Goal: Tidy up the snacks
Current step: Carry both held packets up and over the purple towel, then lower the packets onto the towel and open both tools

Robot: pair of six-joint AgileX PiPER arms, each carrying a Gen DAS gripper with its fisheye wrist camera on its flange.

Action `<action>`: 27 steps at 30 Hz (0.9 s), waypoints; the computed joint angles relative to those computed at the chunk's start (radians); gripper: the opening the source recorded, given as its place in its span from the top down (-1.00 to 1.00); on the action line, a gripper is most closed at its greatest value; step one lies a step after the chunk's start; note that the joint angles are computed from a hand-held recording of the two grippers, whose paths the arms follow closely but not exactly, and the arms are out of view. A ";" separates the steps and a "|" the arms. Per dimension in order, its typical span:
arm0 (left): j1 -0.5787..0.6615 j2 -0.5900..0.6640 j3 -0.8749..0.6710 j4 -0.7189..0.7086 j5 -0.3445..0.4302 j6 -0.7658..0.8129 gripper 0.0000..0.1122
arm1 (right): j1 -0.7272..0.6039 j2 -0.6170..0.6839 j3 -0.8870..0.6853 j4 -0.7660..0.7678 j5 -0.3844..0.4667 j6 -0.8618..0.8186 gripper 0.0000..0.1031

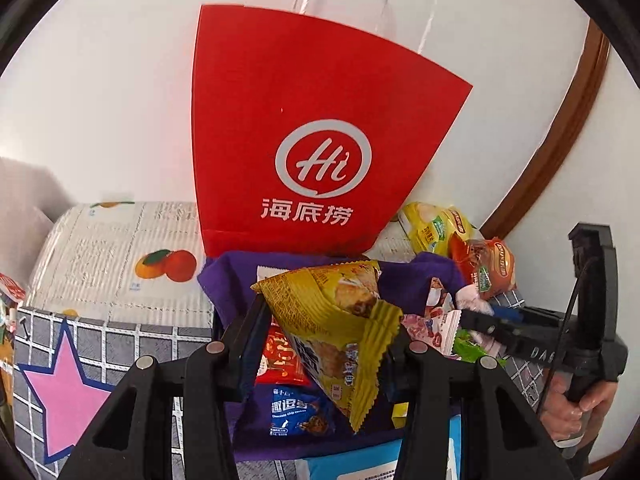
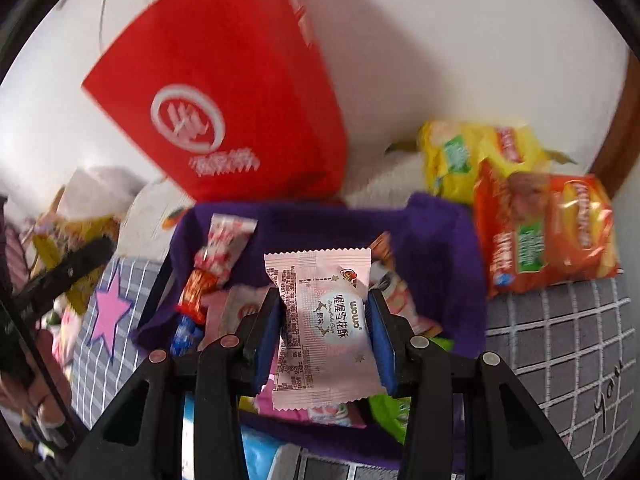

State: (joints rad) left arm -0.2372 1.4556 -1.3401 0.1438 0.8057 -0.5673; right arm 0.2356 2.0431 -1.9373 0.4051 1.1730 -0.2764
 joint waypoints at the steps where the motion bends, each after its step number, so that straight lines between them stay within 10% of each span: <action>1: 0.007 0.002 0.002 -0.020 -0.003 0.013 0.21 | 0.007 -0.003 0.011 -0.006 -0.007 -0.007 0.18; 27: 0.028 0.051 -0.004 -0.071 0.031 0.030 0.21 | 0.126 0.029 0.066 -0.157 -0.102 0.087 0.15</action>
